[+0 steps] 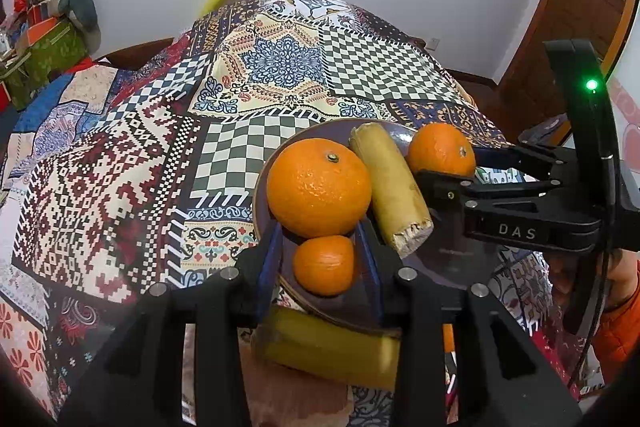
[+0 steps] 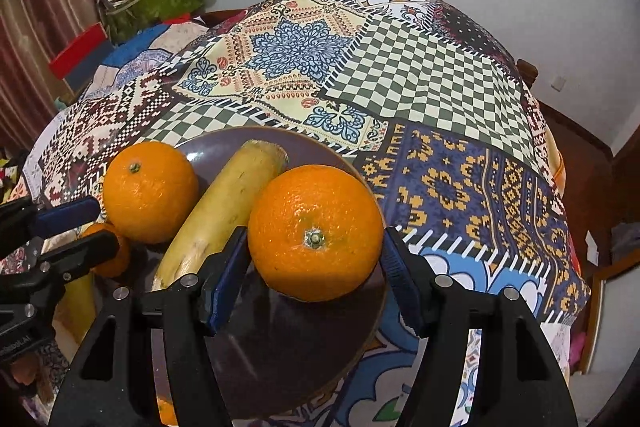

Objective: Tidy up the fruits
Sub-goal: 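Lower the mandarin onto the plate and open the left tool while the right releases its orange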

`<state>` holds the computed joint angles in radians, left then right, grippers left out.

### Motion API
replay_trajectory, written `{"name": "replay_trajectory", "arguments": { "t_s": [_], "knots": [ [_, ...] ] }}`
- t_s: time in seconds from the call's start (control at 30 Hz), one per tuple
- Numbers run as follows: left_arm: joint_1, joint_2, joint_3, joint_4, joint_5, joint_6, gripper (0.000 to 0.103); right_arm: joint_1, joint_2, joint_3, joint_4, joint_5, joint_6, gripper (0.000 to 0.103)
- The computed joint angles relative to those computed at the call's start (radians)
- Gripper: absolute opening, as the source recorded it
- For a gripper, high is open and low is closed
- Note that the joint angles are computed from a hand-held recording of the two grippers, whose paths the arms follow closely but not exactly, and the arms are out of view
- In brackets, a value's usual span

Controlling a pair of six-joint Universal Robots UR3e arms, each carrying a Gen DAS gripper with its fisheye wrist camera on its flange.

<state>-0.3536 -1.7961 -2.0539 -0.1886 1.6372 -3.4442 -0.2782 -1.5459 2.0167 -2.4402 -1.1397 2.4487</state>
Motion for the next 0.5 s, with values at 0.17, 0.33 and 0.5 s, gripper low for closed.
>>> {"name": "replay_trajectory", "arguments": {
  "t_s": [0.17, 0.33, 0.5],
  "knots": [
    [-0.018, 0.06, -0.018, -0.025, 0.018, -0.003, 0.037, -0.042, -0.093, 0.062, -0.001, 0.047, 0.0, 0.074],
    [-0.038, 0.144, -0.03, -0.064, 0.042, -0.014, 0.038, -0.077, -0.213, 0.092, 0.042, 0.092, -0.018, 0.075],
    [-0.067, 0.232, -0.042, -0.106, 0.083, -0.022, 0.045, -0.142, -0.378, 0.126, 0.163, 0.166, -0.078, 0.075]
  ]
}}
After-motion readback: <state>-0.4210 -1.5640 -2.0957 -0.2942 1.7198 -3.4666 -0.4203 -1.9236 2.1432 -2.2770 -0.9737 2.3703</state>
